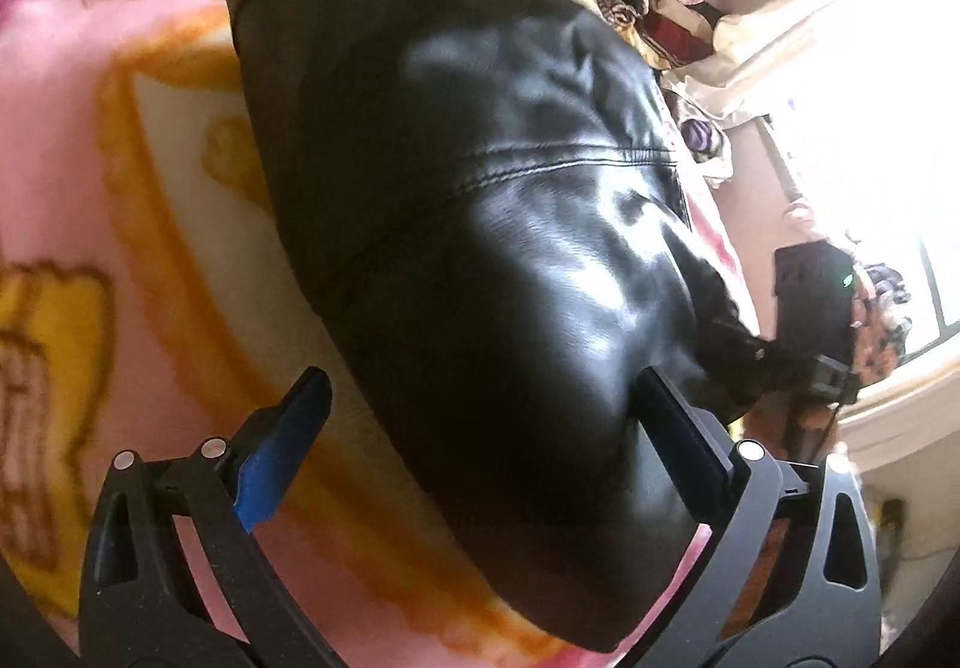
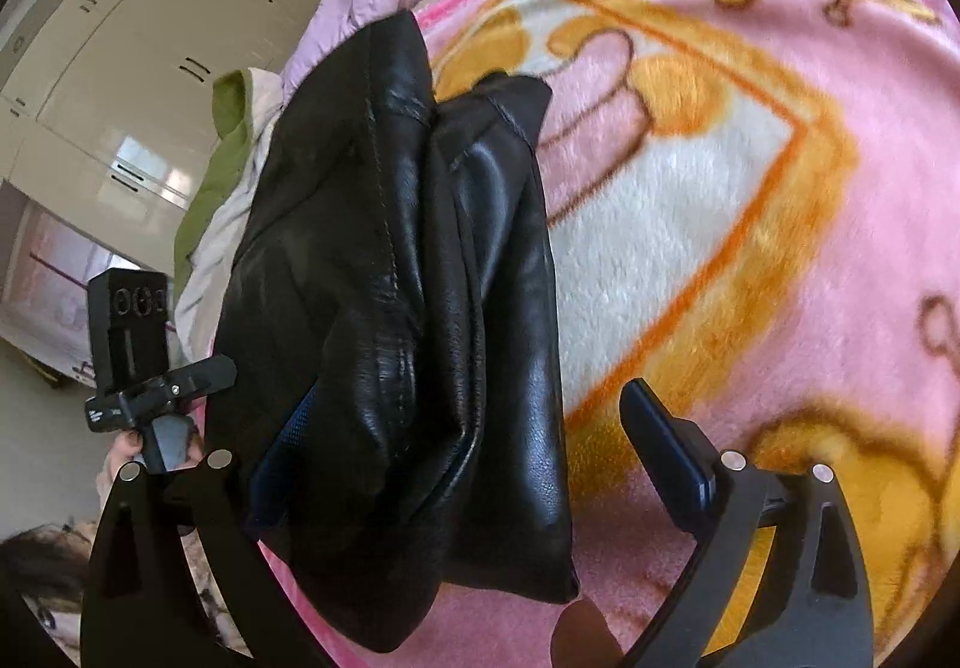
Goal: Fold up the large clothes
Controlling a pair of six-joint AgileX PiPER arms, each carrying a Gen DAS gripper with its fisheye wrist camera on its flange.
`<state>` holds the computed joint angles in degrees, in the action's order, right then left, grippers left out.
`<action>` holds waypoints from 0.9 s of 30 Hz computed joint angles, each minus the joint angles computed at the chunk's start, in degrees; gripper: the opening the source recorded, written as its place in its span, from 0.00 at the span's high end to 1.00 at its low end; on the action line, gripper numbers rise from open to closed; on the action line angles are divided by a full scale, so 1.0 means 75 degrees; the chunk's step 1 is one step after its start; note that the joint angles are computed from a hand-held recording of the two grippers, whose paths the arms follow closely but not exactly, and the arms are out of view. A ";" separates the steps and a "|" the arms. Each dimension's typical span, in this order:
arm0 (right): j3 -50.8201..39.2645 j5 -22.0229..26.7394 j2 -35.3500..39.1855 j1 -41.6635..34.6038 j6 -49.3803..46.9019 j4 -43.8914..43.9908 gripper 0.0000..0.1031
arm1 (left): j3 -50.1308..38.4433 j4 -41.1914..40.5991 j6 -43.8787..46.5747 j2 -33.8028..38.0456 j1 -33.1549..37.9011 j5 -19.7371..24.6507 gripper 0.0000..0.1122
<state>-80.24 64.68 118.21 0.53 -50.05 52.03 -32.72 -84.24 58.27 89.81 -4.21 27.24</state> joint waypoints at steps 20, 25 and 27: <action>0.5167 -0.5691 -0.3451 0.2600 -0.2397 0.5167 0.34 | -0.1857 0.2789 -0.1835 0.1020 0.0290 0.0411 0.16; 0.5216 -0.5735 -0.3635 0.2594 -0.1877 0.4576 0.27 | -0.1595 0.3128 -0.2297 0.0575 0.0014 0.0039 0.16; 0.5190 -0.5944 -0.3757 0.2754 -0.1415 0.4100 0.26 | -0.1555 0.3283 -0.2477 0.0462 -0.0039 -0.0064 0.16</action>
<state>-41.31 20.10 90.03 21.19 -60.66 82.78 -44.38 -59.62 39.70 93.28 -4.51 26.76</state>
